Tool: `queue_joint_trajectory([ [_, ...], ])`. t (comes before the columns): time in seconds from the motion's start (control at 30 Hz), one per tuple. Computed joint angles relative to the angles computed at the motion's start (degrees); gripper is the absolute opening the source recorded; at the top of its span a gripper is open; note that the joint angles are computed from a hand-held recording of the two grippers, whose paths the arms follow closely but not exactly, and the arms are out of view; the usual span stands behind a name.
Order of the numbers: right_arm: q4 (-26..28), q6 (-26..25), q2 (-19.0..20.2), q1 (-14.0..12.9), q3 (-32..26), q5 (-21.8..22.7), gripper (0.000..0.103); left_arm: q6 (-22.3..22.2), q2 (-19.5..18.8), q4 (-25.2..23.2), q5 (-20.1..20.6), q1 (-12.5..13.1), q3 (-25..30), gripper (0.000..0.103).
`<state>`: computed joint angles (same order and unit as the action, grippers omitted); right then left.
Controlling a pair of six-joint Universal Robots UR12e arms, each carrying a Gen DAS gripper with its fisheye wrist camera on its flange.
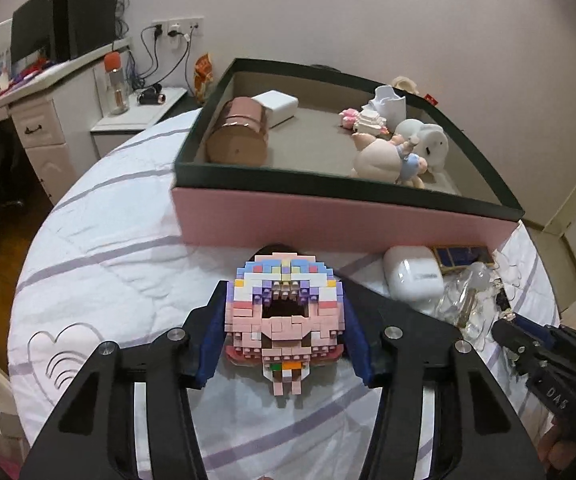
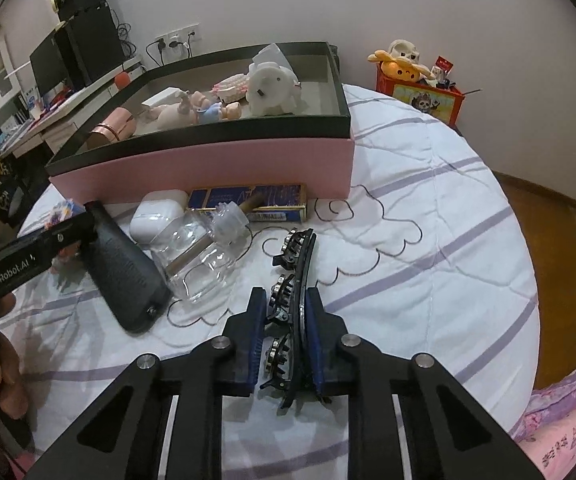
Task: Organize rigid objects
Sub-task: 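Carry the block figure with the left tool while the right tool carries the hair clip into the box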
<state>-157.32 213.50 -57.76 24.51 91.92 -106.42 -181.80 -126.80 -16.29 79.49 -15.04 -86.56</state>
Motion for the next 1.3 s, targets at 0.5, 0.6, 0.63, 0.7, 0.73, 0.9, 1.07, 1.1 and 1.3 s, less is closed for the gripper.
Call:
queue_joint_trajectory([
  [0.5, -4.5, 2.4, -2.9, 0.5, 3.1, 1.9, 0.019, 1.6, 4.4, 1.8, -2.4, 1.0, -4.6, 0.053],
  [0.6, -5.4, 1.5, -3.3, 0.8, 2.7, 1.7, 0.019, 2.6, 4.9, 1.1, -3.3, 1.0, -4.1, 0.053],
  [0.63, -5.7, 1.2, -3.3, 0.9, 2.4, 1.5, 0.019, 2.9, 5.0, 0.7, -3.4, 1.0, -3.8, 0.053],
  [0.7, -5.8, 0.0, -3.3, 1.1, 1.6, 1.2, 0.019, 3.7, 5.2, 0.9, -2.6, 0.8, -3.3, 0.053],
  [0.73, -5.9, -0.6, -3.2, 1.1, 1.1, 1.1, 0.019, 3.8, 5.2, 0.8, -2.5, 0.8, -2.8, 0.053],
  [0.9, -5.7, -3.6, -2.3, 0.7, -2.2, 0.6, 0.019, 5.4, 4.6, -0.1, -2.2, 0.6, 0.9, 0.053],
  [1.07, -4.3, -6.4, -0.6, -0.4, -6.7, 1.1, 0.019, 6.8, 2.6, -2.2, -2.3, 0.2, 5.7, 0.053],
  [1.1, -3.9, -7.0, -0.1, -0.7, -7.7, 1.2, 0.019, 7.1, 2.0, -2.8, -2.1, 0.0, 7.0, 0.053],
  [1.3, -1.4, -8.7, 2.1, -2.4, -12.2, 2.3, 0.019, 7.9, -2.1, -7.1, -1.8, -0.5, 14.0, 0.053],
])
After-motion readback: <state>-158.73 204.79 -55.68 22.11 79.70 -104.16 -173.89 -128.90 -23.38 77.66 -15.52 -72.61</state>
